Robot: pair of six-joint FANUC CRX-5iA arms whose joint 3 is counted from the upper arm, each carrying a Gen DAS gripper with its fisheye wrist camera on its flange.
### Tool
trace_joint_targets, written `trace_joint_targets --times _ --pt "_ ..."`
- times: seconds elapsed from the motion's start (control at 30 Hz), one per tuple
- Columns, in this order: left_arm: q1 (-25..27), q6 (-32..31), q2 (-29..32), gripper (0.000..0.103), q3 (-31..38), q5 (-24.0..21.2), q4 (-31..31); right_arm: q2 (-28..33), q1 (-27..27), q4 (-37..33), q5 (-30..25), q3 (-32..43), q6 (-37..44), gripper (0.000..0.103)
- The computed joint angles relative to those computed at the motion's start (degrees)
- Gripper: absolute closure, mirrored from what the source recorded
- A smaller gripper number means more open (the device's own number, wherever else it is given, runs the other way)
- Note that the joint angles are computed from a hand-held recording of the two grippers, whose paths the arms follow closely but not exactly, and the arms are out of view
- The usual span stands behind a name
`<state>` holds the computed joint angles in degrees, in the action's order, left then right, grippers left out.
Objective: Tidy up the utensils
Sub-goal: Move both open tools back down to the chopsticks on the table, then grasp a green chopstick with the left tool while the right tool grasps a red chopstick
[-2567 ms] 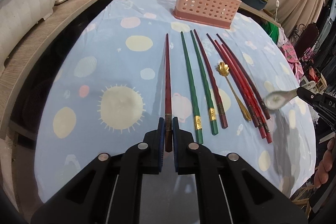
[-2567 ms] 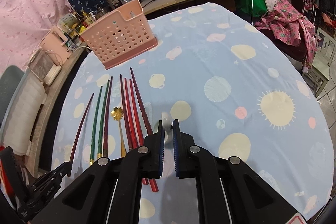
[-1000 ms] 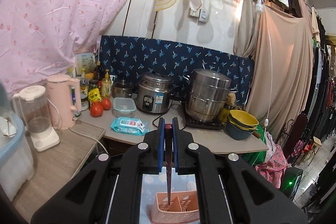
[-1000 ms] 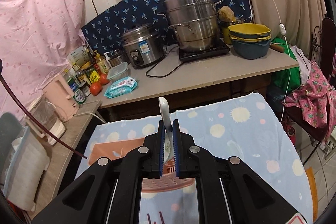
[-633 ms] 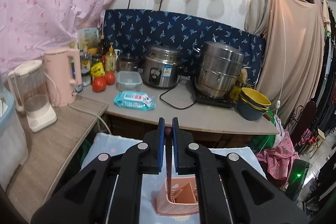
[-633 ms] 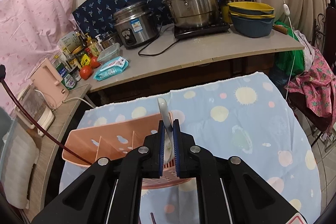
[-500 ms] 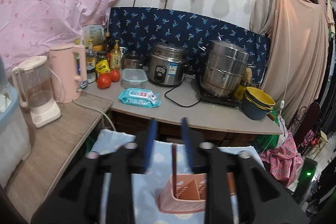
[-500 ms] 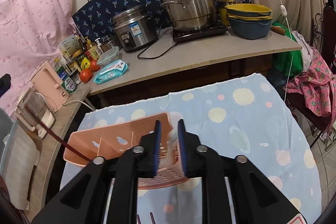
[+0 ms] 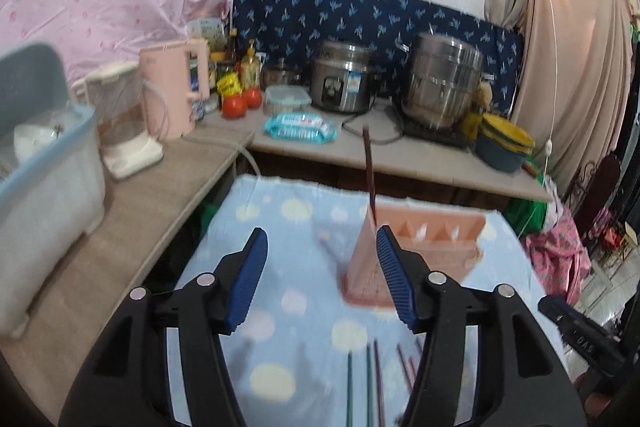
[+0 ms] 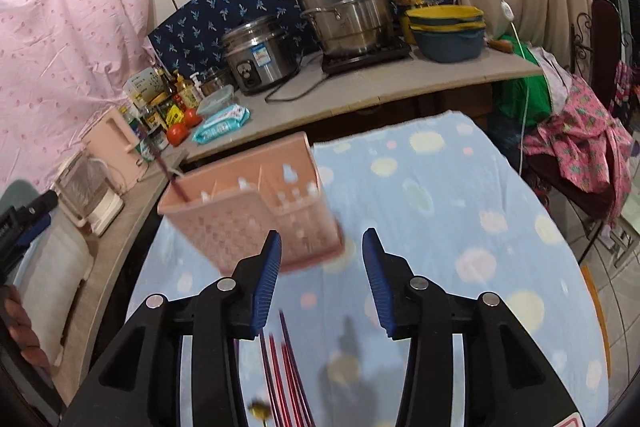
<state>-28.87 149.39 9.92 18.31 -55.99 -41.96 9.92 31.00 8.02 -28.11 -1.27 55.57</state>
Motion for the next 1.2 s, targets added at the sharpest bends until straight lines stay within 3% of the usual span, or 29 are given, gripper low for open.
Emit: trace_joint_targets --times 0.3,0.43,0.7,0.97,1.2 --pt "-4.4 2.8 -3.6 0.049 -12.5 -1.1 5.6 -11.5 4.6 7.5 -0.7 -19.3 -8.7 0.062" --pt "-6.3 3.8 -4.4 0.049 -15.8 -1.5 7.1 -14.5 6.9 7.7 -1.5 -24.2 -9.3 0.062" --pt "-8.4 3.4 -4.7 0.049 -20.6 0.0 11.7 -15.5 9.4 5.3 -0.9 -27.2 -7.2 0.065" --pt "-9.1 3.1 -4.6 0.05 -22.1 2.1 13.3 -13.0 10.3 4.1 -0.2 -26.2 -4.9 0.081" --pt "-9.0 1.5 -2.8 0.051 -21.6 2.2 14.8 -11.8 10.2 4.4 -0.6 -25.7 -4.4 0.085"
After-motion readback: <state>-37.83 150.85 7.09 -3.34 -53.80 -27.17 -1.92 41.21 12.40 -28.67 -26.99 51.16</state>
